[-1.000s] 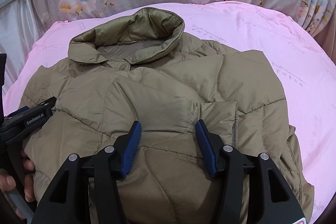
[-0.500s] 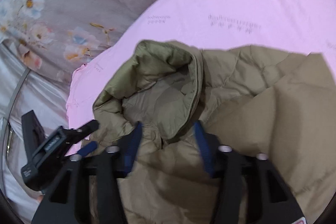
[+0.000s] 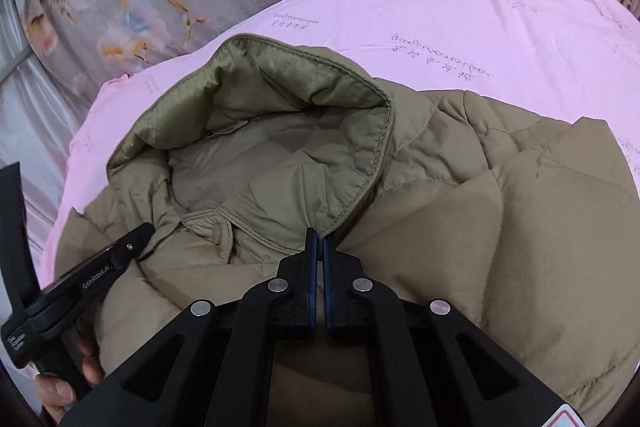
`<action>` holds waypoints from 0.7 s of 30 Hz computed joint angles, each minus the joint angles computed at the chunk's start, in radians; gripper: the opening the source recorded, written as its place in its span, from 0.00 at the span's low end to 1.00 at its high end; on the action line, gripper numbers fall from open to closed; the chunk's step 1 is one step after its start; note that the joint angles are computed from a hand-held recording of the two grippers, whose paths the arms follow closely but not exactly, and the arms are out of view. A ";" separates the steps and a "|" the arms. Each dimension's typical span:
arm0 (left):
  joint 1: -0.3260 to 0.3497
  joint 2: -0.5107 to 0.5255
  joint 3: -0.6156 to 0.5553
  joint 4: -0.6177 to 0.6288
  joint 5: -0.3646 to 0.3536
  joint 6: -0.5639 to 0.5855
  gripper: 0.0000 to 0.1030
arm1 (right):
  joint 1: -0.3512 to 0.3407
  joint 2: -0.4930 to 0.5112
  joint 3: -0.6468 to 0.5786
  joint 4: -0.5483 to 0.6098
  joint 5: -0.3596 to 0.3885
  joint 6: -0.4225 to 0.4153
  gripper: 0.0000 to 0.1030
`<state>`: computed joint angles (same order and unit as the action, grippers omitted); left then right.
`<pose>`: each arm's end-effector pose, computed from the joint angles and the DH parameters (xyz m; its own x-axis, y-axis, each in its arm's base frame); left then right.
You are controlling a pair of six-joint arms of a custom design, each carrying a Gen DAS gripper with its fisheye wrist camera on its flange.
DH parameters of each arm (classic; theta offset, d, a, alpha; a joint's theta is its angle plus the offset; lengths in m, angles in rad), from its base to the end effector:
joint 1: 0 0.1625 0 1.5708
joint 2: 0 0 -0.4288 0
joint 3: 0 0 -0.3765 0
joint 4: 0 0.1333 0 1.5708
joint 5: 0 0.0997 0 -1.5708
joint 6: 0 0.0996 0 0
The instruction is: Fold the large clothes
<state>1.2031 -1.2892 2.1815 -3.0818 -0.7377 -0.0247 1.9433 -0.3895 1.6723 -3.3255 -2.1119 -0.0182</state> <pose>0.0222 -0.5182 0.2846 -0.7889 -0.1775 -0.5883 0.2734 0.7560 -0.5947 0.3061 -0.5581 -0.0664 -0.8775 -0.1089 0.4670 -0.3402 0.8278 -0.4462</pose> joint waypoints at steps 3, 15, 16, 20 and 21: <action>0.004 0.006 0.005 -0.030 0.000 0.015 0.12 | -0.007 0.005 -0.002 -0.008 0.010 -0.002 0.00; -0.020 -0.184 -0.014 0.114 -0.042 -0.035 0.44 | 0.016 -0.146 0.121 -0.094 0.074 0.039 0.20; -0.021 -0.187 -0.049 0.141 -0.038 -0.041 0.44 | 0.021 -0.149 0.094 -0.071 0.077 0.046 0.24; 0.004 -0.122 -0.239 0.266 -0.066 -0.084 0.45 | 0.044 -0.082 -0.100 0.044 0.030 0.062 0.25; 0.014 -0.083 -0.301 0.305 -0.066 -0.103 0.45 | 0.047 -0.060 -0.145 0.066 0.018 0.070 0.25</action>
